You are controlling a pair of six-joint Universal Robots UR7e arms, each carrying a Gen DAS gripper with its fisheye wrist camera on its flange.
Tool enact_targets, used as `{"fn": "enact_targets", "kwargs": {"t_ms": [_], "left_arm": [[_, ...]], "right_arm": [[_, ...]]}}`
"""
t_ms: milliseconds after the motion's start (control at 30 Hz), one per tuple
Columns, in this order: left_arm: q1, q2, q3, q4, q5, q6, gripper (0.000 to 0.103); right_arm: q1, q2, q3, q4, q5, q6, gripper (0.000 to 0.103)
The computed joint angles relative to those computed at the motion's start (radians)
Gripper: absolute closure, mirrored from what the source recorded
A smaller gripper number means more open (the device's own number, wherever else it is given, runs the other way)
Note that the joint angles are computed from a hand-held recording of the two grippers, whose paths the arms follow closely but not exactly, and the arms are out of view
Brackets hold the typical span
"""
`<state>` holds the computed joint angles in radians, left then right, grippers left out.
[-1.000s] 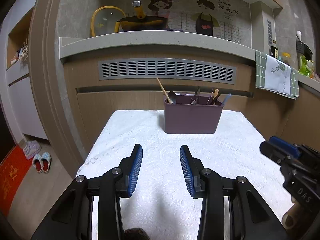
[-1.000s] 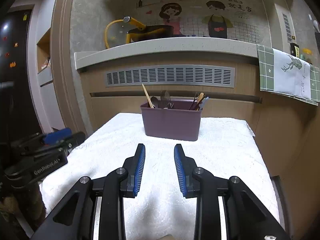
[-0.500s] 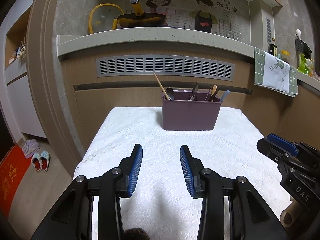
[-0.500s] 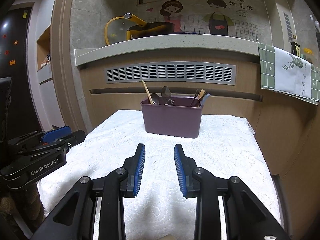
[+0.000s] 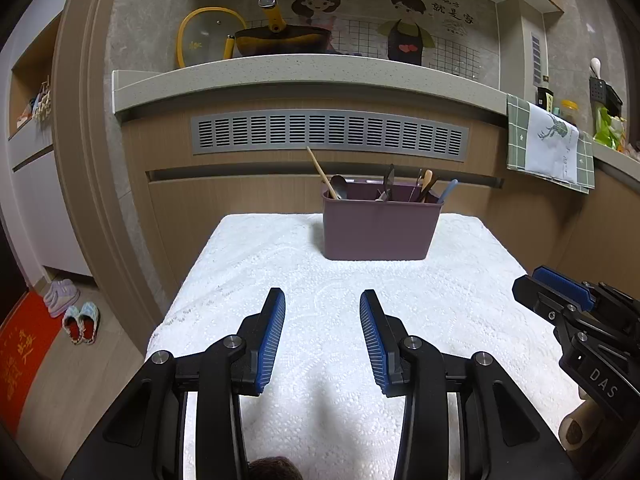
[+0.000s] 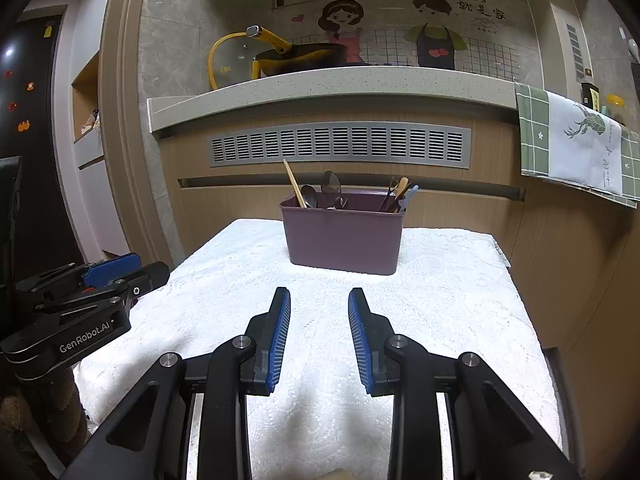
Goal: Organize utensils
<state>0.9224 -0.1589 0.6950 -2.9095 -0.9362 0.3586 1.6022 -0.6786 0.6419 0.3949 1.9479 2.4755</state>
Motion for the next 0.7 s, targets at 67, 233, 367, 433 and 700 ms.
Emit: {"fn": "enact_targets", "kwargs": {"t_ms": [67,233,367,433,700], "left_arm": [[-0.001,0.000,0.000,0.003,0.001,-0.003,0.063],[0.000,0.000,-0.001,0.013,0.001,-0.009,0.063],[-0.001,-0.001,0.002,0.014,-0.001,-0.006,0.063],[-0.001,-0.001,0.003,0.017,-0.002,-0.006,0.063],[0.000,-0.004,0.007,0.017,-0.010,-0.002,0.063]], "right_arm": [[-0.001,0.003,-0.006,0.005,0.001,0.005,0.075],[-0.001,0.003,-0.006,0.005,0.002,0.009,0.074],[-0.001,0.004,-0.007,0.004,0.004,0.010,0.074],[0.000,0.005,-0.007,0.002,0.006,0.011,0.074],[0.003,0.003,-0.002,-0.014,0.013,0.015,0.074]]}}
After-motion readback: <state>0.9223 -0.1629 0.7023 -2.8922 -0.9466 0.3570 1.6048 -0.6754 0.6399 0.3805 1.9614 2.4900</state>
